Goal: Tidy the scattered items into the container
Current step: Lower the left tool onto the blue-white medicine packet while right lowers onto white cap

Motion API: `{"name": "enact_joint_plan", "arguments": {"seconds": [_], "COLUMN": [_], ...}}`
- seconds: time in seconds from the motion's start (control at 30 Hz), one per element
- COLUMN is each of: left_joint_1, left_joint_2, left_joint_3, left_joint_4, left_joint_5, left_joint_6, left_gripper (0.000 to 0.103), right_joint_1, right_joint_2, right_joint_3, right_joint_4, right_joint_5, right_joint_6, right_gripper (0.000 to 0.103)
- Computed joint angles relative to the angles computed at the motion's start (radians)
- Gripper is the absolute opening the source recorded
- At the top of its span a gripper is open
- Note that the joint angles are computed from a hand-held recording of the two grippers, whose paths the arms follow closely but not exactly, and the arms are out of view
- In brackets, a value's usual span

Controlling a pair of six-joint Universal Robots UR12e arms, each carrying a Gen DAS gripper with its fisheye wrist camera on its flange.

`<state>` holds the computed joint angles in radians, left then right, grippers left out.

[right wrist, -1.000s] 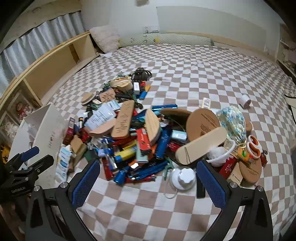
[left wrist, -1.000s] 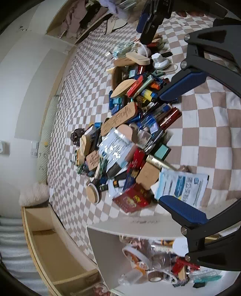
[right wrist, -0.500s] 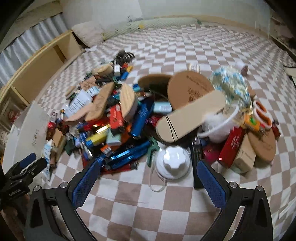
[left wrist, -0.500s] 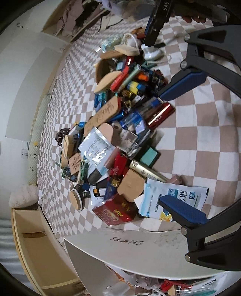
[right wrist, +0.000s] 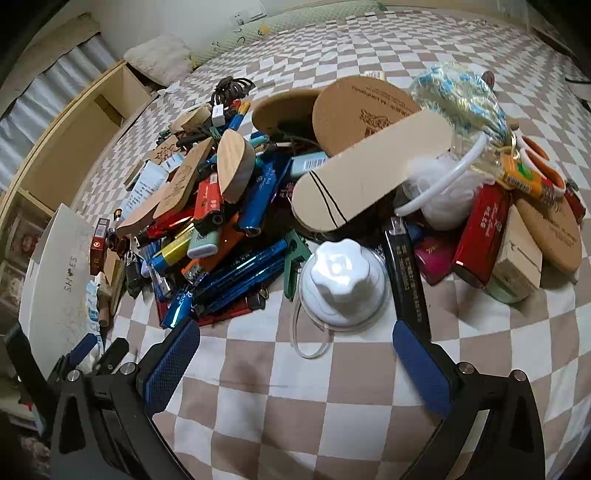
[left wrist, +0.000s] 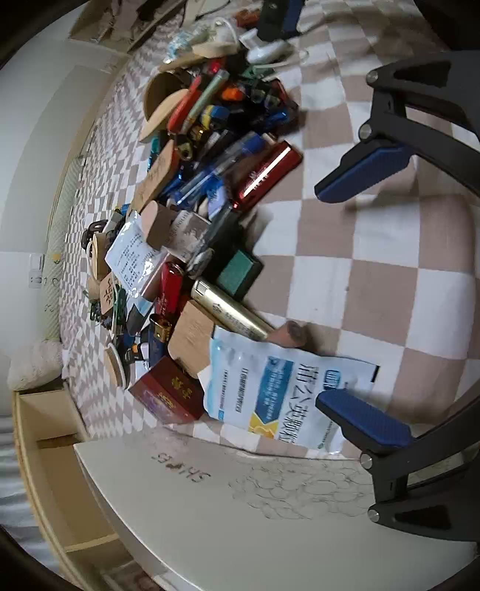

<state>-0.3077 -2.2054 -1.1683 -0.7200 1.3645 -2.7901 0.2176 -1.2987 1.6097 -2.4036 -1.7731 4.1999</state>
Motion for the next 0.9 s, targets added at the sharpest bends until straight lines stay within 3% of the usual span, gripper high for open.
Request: {"name": "enact_joint_plan", "arguments": {"seconds": [0.2,0.33,0.63,0.73,0.9], "left_joint_1": [-0.019,-0.042,-0.085,-0.09,-0.087], "left_joint_2": [-0.014,-0.04,-0.118,-0.145,-0.177], "left_joint_3": [0.004,0.039,0.183,0.236,0.315], "left_joint_4": [0.063,0.078,-0.063,-0.109,-0.217], "left_joint_5": [0.112,0.227,0.483,0.509,0.49], "left_joint_6": [-0.063,-0.112,-0.291,-0.306,-0.311], "left_gripper": [0.096,0.096,0.099,0.1,0.102], "right_joint_1": [-0.005,-0.007,-0.009,-0.01,-0.013], "right_joint_2": [-0.004,-0.005,-0.003,-0.004,-0.004], "right_joint_3": [0.014,0.018,0.019,0.022,0.026], "right_joint_4": [-0.023,-0.023,-0.028,-0.035,-0.045], "right_joint_5": [0.02,0.028,0.037,0.04,0.047], "right_joint_6": [0.028,0.037,0.044,0.046,0.046], "right_gripper": [0.103,0.103,0.103,0.103,0.103]}}
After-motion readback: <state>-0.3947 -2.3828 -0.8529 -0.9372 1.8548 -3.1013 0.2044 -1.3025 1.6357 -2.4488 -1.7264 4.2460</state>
